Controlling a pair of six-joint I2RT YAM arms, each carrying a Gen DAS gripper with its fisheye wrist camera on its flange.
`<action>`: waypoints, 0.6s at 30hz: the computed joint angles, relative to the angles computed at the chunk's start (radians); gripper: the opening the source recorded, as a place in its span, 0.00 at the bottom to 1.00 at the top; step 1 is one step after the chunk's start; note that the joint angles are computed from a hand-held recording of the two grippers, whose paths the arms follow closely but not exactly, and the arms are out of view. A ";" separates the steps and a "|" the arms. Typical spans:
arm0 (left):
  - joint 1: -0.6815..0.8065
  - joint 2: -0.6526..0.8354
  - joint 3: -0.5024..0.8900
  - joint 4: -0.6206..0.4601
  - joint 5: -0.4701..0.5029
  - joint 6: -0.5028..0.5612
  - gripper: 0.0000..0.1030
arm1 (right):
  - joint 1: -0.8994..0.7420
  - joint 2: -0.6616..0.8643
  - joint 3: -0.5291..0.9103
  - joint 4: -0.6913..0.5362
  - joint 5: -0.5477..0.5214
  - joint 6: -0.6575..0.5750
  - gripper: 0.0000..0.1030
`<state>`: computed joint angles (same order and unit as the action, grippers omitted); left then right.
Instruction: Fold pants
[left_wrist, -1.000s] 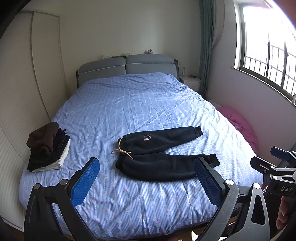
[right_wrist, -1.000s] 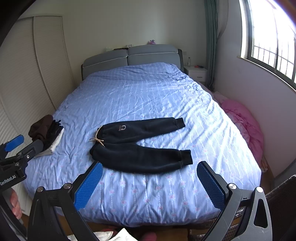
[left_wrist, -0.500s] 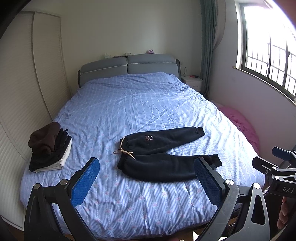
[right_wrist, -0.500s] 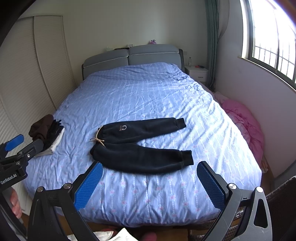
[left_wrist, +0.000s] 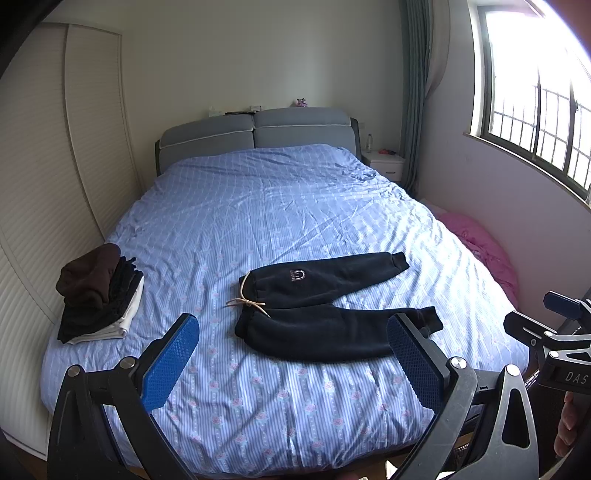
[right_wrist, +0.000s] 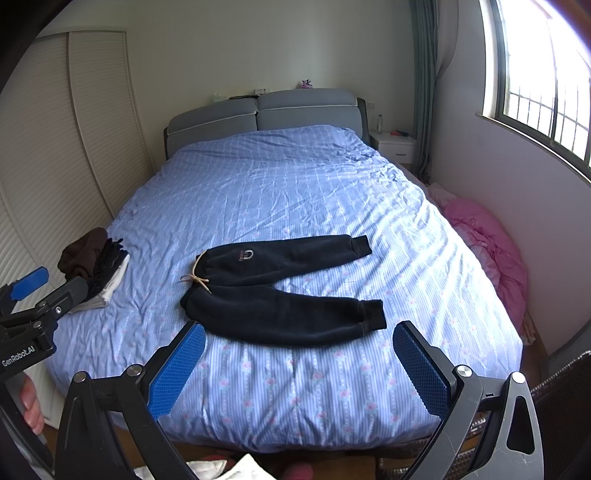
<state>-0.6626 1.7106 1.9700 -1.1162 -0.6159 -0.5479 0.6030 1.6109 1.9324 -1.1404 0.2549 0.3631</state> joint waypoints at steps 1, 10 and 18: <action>-0.001 0.001 0.002 -0.002 -0.002 -0.001 1.00 | -0.001 -0.003 -0.002 -0.001 -0.002 -0.001 1.00; -0.001 -0.003 -0.001 0.002 -0.007 0.003 1.00 | -0.001 -0.004 -0.002 -0.001 0.000 -0.002 1.00; -0.004 -0.004 -0.003 0.003 -0.011 0.000 1.00 | -0.001 0.000 0.006 -0.005 -0.004 -0.006 1.00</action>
<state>-0.6664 1.7066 1.9667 -1.1137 -0.6270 -0.5483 0.6021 1.6111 1.9384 -1.1458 0.2507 0.3569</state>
